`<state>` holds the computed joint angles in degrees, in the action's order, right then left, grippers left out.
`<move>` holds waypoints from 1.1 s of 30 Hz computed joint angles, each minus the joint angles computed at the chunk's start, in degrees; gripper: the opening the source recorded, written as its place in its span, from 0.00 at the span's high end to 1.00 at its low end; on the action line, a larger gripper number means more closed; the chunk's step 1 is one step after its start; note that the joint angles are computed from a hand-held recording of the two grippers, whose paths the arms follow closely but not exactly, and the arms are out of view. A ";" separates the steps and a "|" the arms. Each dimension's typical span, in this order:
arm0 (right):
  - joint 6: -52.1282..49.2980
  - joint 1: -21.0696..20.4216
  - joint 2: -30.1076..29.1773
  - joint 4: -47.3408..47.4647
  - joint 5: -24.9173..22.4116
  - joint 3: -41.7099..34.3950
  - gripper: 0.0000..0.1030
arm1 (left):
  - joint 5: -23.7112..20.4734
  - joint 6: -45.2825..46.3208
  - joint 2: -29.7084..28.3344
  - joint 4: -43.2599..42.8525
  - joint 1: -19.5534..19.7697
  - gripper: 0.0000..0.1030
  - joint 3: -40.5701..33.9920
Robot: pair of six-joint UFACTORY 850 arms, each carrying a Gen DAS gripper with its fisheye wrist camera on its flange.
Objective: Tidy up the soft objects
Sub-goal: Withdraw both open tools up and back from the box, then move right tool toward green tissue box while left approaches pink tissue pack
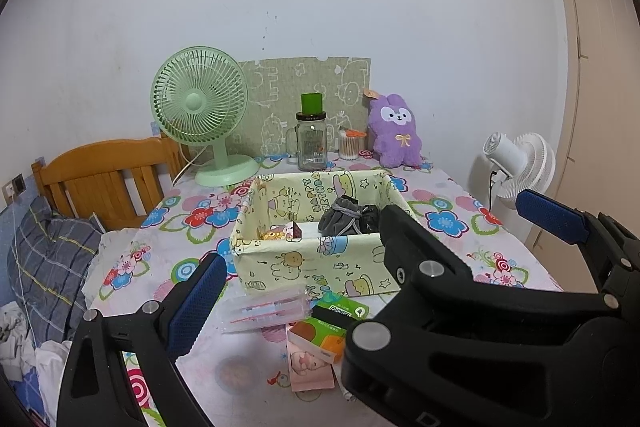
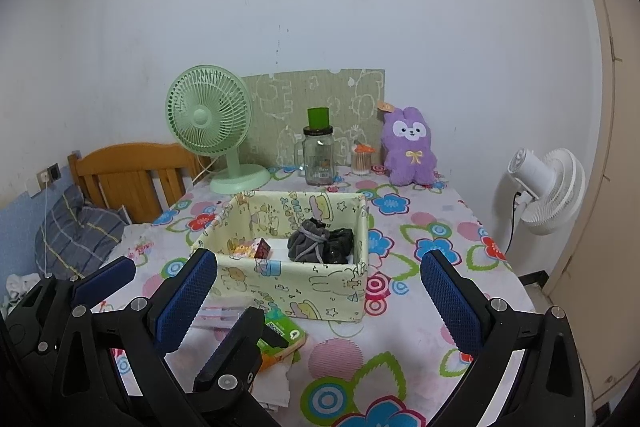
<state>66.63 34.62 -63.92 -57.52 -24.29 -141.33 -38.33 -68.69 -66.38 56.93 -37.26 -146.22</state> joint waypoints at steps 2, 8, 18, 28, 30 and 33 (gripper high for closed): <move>0.14 0.00 -0.14 -0.14 0.00 -0.03 0.00 | 0.30 -0.52 0.02 0.30 0.03 0.04 0.46; 0.92 -0.03 -0.06 -0.10 0.85 1.26 0.00 | 1.15 -1.70 0.85 0.62 0.11 0.04 3.19; 5.40 0.02 0.64 -3.99 2.18 4.19 0.00 | 2.77 -4.20 1.81 2.26 0.28 0.04 6.45; 4.08 -0.03 -0.35 -2.43 2.49 3.95 0.00 | 3.33 -4.73 1.79 1.80 0.49 0.04 7.78; 3.06 -0.02 -0.85 -1.31 2.42 3.37 0.00 | 3.36 -4.63 1.75 1.56 0.56 0.04 7.97; 1.44 -0.02 -1.69 0.62 2.56 2.40 0.00 | 3.50 -5.16 2.08 1.84 0.66 0.04 9.00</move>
<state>68.06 34.60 -65.61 -56.89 -21.73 -138.93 -34.82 -73.85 -64.30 58.77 -36.59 -137.22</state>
